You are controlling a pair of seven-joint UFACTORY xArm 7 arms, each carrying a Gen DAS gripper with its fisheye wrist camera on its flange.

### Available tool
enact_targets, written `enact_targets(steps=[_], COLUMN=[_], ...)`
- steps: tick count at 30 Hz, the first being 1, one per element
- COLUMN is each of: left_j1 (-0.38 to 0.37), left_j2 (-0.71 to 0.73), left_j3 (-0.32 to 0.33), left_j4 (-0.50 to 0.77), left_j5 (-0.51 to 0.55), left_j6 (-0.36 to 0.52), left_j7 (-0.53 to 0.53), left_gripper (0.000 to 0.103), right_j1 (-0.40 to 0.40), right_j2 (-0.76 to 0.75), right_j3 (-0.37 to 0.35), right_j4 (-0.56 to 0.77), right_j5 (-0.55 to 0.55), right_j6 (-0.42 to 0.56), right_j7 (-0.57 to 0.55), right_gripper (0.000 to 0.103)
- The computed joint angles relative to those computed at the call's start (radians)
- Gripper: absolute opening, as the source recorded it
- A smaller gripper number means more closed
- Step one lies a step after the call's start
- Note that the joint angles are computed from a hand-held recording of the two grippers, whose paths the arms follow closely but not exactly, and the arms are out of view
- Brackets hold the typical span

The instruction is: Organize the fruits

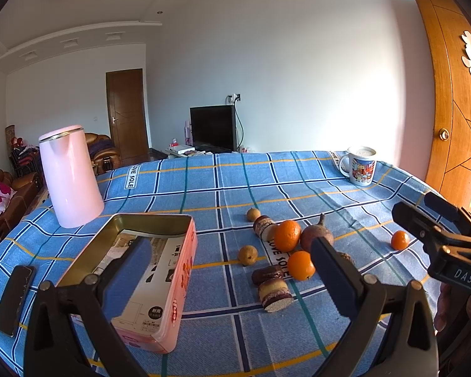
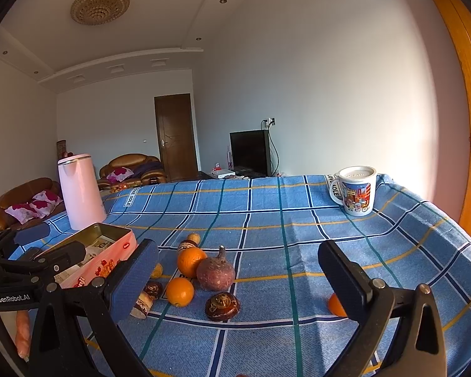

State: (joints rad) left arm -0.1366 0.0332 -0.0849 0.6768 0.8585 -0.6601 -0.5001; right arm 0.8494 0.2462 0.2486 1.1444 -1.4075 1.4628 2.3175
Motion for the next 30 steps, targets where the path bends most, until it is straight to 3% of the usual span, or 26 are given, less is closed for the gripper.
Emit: enact_targets(steps=[30], left_j1=[-0.007], left_j2=[0.006], left_j3=[-0.008], left_j4=[0.005], left_j5=[-0.009], left_j6=[0.023], left_j7=[0.005], left_gripper=[0.103], right_j1=[-0.006], right_j2=[-0.002], right_j3=[0.000], right_j4=[-0.009], right_j5=[0.002], right_j6=[-0.010], right_j7=[0.003], right_gripper=[0.102])
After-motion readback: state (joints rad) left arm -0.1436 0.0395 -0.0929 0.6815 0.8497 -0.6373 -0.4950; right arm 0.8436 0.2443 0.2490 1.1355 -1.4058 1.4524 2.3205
